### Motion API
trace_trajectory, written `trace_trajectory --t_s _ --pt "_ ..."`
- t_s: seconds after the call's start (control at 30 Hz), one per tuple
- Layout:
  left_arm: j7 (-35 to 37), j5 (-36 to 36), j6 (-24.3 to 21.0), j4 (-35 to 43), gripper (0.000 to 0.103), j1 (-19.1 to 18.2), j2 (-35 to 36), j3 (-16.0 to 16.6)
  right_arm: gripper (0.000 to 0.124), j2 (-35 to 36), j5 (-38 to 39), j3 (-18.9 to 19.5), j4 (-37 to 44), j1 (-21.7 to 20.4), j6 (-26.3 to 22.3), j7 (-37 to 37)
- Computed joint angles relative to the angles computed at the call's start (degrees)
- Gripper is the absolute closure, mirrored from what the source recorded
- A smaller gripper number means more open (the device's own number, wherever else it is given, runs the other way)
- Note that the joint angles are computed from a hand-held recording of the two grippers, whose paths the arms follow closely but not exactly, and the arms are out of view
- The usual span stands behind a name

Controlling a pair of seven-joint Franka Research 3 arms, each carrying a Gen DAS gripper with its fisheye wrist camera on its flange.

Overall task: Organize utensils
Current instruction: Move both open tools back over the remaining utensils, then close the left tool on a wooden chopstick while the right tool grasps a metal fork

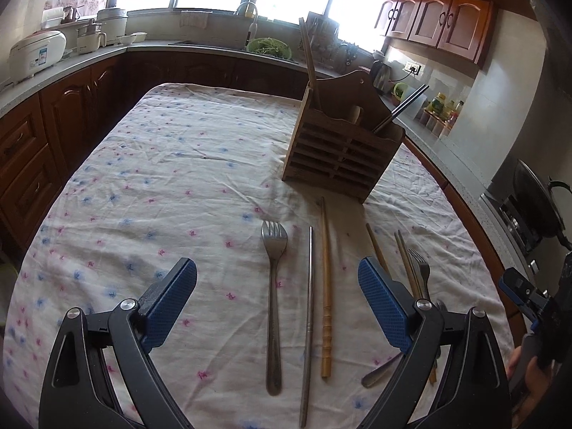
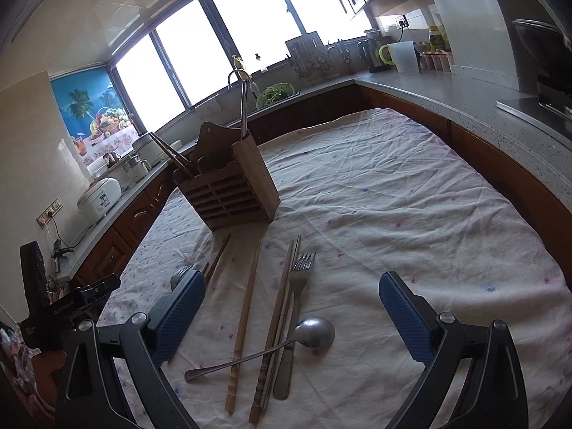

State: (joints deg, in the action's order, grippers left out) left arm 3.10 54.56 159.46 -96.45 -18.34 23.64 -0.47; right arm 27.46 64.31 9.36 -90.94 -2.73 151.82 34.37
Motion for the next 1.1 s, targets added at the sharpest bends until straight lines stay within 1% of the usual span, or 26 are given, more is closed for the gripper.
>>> trace_trajectory --t_s 0.13,0.4,0.67,0.8,0.9,0.93,0.97,1.0,1.1 --pt "3.92 -2.42 -0.01 1.38 0.009 0.68 1.12 -1.16 0.025 0.01 -0.77 -0.02 -0.21 0.26 -0.54 0.25" --pt "12.88 -8.72 -0.97 6.14 0.009 0.7 4.84 -1.99 0.025 1.16 -3.65 -0.43 1.13 0.88 -1.47 2.53" --pt "24.21 -17.02 -3.21 12.93 0.009 1.19 9.87 -3.27 0.026 4.32 -9.23 -0.73 4.94 1.54 -2.52 7.54" --pt "28.98 -20.56 -4.75 17.11 0.009 1.2 12.66 -3.37 0.026 6.18 -12.3 -0.6 7.45 1.88 -2.68 9.74" --pt "32.78 -23.26 -6.57 21.22 0.01 1.46 15.33 -3.73 0.033 7.75 -14.87 -0.66 9.7 2.23 -3.15 11.76" --pt "34.25 -24.28 -7.32 22.83 0.011 1.64 16.38 -3.95 0.036 8.5 -16.12 -0.89 10.78 2.47 -3.73 12.87" --pt "35.78 -25.27 -8.14 24.45 0.016 1.79 17.38 -4.18 0.039 9.26 -17.48 -1.15 11.92 2.73 -4.46 14.14" --pt "37.78 -26.48 -9.21 26.42 0.018 2.08 18.59 -4.68 0.04 10.01 -18.82 -1.38 13.04 2.98 -5.19 15.36" --pt "43.13 -29.44 -12.48 33.09 0.027 2.19 22.6 -5.28 0.052 12.19 -22.86 -1.95 16.23 3.78 -7.31 18.58"
